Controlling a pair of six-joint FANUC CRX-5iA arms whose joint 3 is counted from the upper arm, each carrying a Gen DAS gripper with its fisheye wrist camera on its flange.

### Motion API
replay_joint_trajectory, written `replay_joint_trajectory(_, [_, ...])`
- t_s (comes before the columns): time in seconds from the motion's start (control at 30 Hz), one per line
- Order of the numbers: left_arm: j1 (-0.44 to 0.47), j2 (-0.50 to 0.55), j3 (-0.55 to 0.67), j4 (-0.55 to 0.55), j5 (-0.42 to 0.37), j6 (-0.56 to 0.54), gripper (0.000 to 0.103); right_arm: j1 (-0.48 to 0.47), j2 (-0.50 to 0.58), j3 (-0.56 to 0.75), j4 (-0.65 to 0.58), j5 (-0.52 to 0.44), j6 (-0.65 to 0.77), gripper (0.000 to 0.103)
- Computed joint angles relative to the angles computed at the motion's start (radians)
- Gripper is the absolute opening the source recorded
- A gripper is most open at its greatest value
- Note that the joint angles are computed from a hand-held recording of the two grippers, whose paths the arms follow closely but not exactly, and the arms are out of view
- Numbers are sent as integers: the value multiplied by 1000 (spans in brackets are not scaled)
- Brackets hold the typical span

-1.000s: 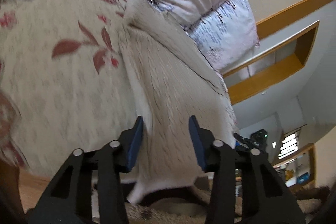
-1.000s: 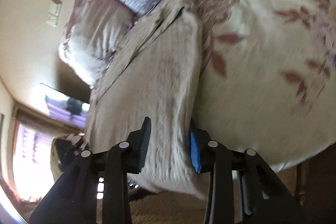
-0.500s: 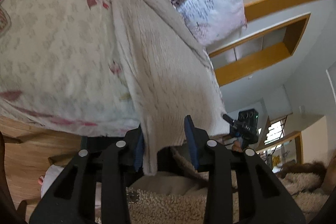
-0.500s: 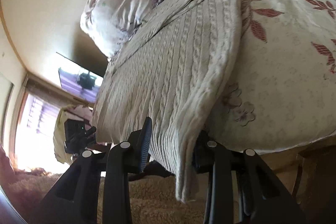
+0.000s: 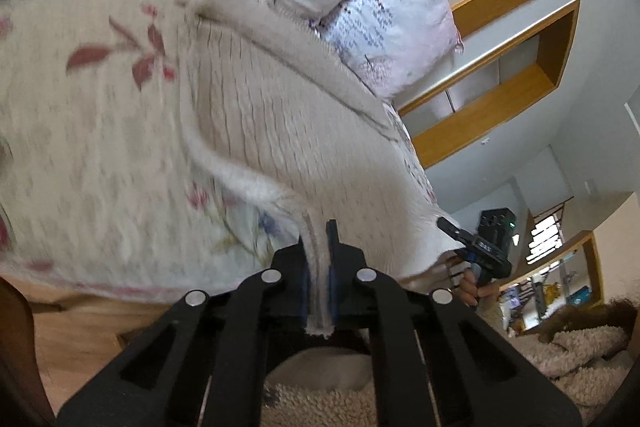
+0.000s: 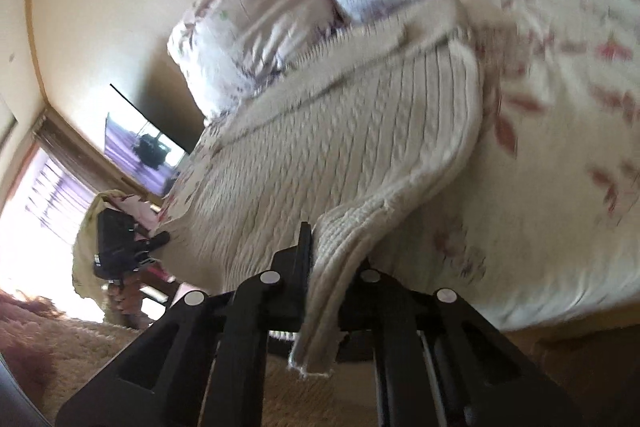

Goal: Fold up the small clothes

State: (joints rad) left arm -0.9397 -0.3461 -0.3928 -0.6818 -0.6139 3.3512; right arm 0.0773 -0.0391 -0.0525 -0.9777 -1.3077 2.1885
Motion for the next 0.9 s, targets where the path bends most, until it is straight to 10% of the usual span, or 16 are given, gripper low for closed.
replay_joint_trajectory(0.43, [-2, 34, 185, -125, -322, -81, 6, 142, -158, -105, 116, 450, 32, 8])
replay_joint_trajectory(0.9, [254, 145, 363, -105, -306, -303, 6, 333, 2, 48, 351, 753, -185, 8])
